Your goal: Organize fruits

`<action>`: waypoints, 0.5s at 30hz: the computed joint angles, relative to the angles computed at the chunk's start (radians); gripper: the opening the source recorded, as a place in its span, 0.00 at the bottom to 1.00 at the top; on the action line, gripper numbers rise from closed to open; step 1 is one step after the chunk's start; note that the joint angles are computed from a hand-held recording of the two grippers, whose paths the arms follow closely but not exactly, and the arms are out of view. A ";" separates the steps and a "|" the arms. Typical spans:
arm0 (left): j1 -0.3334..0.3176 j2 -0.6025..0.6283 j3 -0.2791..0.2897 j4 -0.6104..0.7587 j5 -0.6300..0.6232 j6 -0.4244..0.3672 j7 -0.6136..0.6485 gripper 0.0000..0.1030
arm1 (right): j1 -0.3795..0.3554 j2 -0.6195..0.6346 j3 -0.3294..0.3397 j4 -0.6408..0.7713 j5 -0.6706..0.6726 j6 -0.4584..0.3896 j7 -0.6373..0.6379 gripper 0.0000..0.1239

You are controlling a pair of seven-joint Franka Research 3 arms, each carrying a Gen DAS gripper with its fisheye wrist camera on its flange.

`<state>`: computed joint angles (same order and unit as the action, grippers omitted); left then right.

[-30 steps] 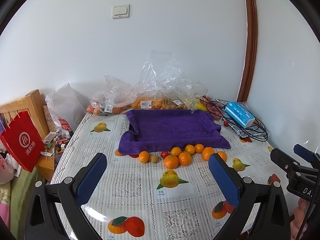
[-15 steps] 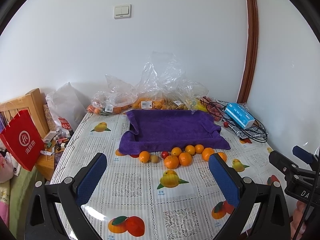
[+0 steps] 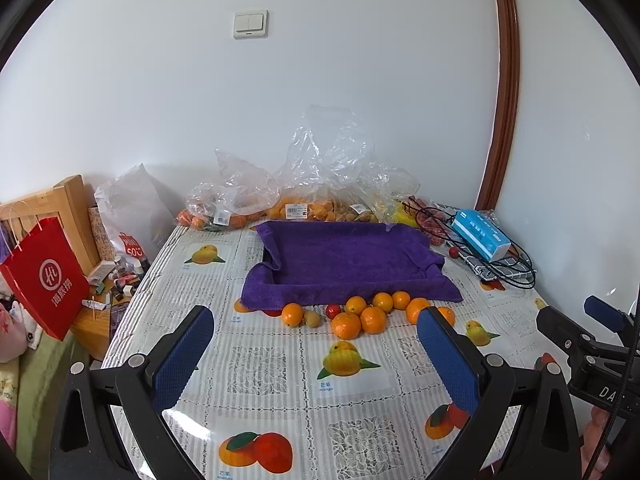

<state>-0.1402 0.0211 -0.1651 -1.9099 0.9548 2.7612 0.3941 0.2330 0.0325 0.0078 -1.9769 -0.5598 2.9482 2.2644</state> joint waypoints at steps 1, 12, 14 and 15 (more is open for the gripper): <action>0.000 0.000 0.000 -0.001 -0.007 0.002 0.005 0.99 | 0.000 0.000 0.001 -0.001 0.009 0.001 -0.008 0.83; -0.004 0.009 0.001 0.016 -0.021 -0.007 0.020 0.99 | 0.005 0.002 -0.003 0.000 -0.005 0.003 0.003 0.83; -0.005 0.007 0.001 0.013 -0.027 -0.008 0.028 0.99 | 0.005 0.003 -0.001 0.001 0.008 0.001 -0.004 0.83; -0.006 0.007 0.000 0.013 -0.030 -0.011 0.032 0.99 | 0.005 0.002 -0.001 0.001 0.011 0.002 -0.004 0.83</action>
<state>-0.1460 0.0282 -0.1648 -1.8965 0.9253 2.7499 0.4261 0.2378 0.0349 0.0069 -1.9763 -0.5486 2.9498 2.2601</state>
